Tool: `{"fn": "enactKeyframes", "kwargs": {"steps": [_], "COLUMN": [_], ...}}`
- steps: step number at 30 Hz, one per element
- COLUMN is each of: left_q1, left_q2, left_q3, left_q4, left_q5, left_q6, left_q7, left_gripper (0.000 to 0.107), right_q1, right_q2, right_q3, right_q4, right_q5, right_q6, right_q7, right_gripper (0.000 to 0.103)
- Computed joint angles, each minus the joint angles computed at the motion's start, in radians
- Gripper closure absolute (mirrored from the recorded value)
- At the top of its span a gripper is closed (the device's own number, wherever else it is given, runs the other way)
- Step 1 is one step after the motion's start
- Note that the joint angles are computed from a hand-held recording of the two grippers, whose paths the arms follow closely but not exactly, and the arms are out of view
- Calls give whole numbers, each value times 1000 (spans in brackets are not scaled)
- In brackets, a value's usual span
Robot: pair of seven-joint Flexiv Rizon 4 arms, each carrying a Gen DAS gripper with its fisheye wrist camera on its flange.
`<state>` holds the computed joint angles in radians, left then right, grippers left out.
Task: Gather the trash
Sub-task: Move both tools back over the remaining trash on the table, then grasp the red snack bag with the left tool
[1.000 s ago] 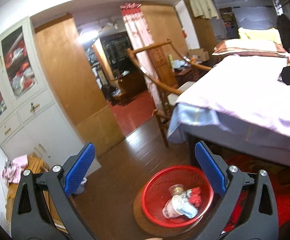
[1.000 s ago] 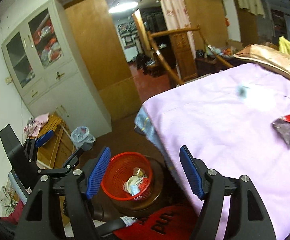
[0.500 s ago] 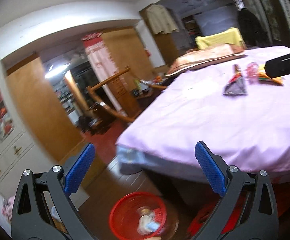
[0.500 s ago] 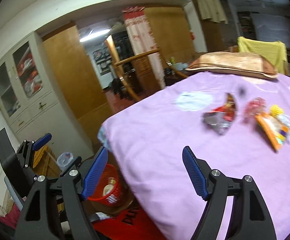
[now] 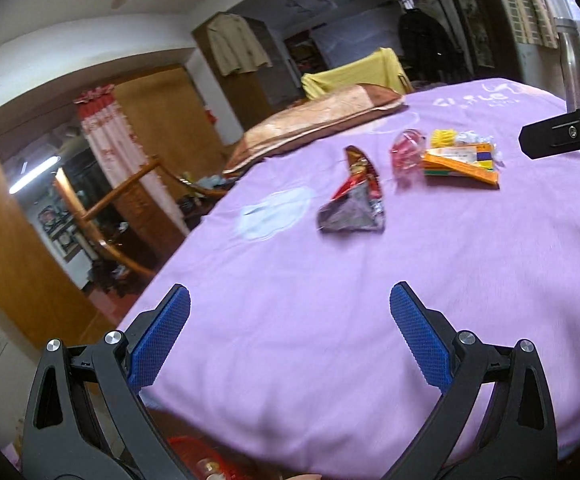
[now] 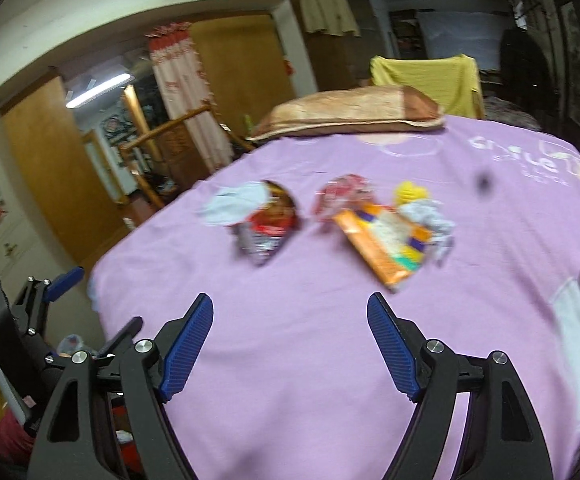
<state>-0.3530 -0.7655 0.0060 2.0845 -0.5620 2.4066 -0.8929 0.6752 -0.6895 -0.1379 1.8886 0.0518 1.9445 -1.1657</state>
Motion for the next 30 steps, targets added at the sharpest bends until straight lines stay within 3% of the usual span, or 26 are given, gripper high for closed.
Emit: {"fn": "enactKeyframes", "kwargs": {"steps": [5, 11, 14, 20, 26, 30], "left_q1": [19, 82, 81, 56, -26, -14], "left_q2": [-16, -32, -68, -137, -246, -272], "left_q3": [-10, -13, 0, 28, 190, 213], "left_q4": [-124, -298, -381, -534, -724, -773], "left_q5": [-15, -9, 0, 49, 80, 118], "left_q6": [-193, -486, -557, -690, -880, -960], "left_q7": [36, -26, -69, -125, -246, -300], "left_gripper": [11, 11, 11, 10, 10, 10], "right_q1": [-24, -119, -154, -103, -37, -75], "right_q2": [-38, -88, -95, -93, -97, -97], "right_q3": [-28, 42, 70, 5, -75, -36], "right_q4": [-47, -90, -101, -89, -80, -88], "right_q5": [-8, -56, -85, -88, -71, -90], "right_q6": [-55, -81, -97, -96, -103, -118], "right_q7": [30, 89, 115, 141, 150, 161], "right_gripper": [24, 22, 20, 18, 16, 15]}}
